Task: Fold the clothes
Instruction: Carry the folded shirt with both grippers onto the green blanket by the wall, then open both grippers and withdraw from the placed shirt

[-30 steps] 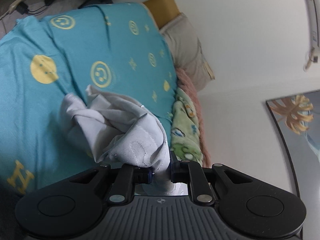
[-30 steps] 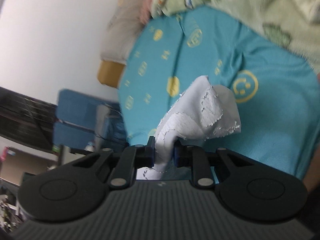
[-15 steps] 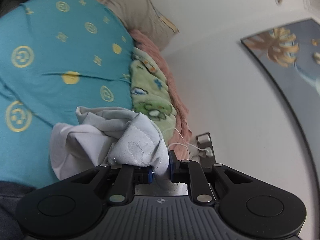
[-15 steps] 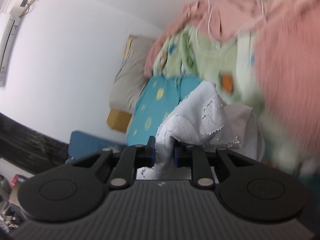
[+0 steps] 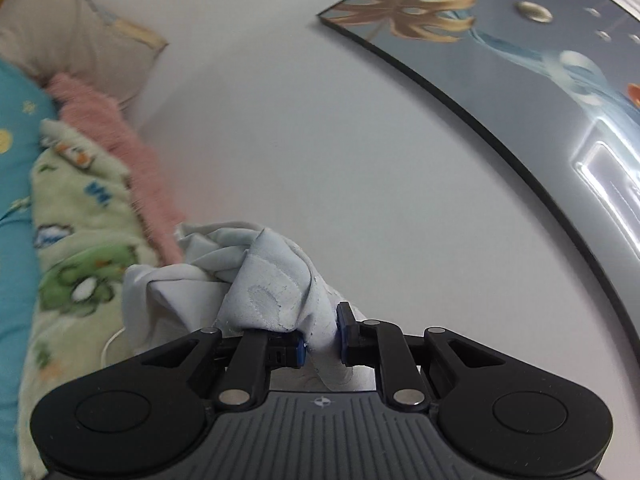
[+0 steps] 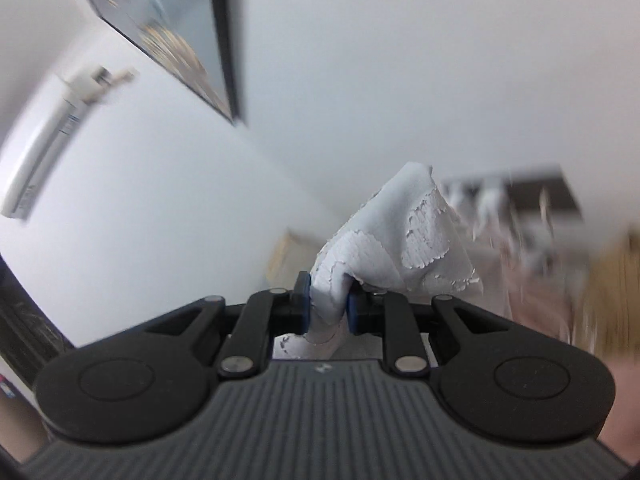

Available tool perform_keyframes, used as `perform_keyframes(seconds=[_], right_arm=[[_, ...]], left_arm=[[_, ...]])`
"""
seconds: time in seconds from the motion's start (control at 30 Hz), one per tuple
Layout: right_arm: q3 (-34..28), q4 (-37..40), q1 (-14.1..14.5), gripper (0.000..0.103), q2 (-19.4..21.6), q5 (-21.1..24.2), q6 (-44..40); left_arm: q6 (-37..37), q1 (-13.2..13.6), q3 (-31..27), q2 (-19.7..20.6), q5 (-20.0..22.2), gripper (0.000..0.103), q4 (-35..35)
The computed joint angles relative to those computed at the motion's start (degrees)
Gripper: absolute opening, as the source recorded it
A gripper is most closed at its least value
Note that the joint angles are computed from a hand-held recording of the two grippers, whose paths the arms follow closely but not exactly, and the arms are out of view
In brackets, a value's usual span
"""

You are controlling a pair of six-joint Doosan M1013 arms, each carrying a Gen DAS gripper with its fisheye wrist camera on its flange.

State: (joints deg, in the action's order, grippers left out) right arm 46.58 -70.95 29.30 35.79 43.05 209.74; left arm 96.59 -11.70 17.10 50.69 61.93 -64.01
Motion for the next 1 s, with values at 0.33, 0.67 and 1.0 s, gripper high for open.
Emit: perform_keyframes(seconds=[0.33,0.67,1.0], right_arm=[[8.92,26.34,-0.6,0.021,0.63,5.82,-14.38],[5.23,32.92,0.32,0.04,0.9,13.57,-18.87],[0.05,18.61,7.55,0.088,-0.39,22.16,-23.53]], left_arm=[[17.32,-1.98,23.65,-4.48,0.11,0.019,14.14],[18.79,-2.33,24.61,-8.58,-0.41,0.084,22.01],[34.98,-0.06,40.05,-24.38,-12.13,0.103,16.23]])
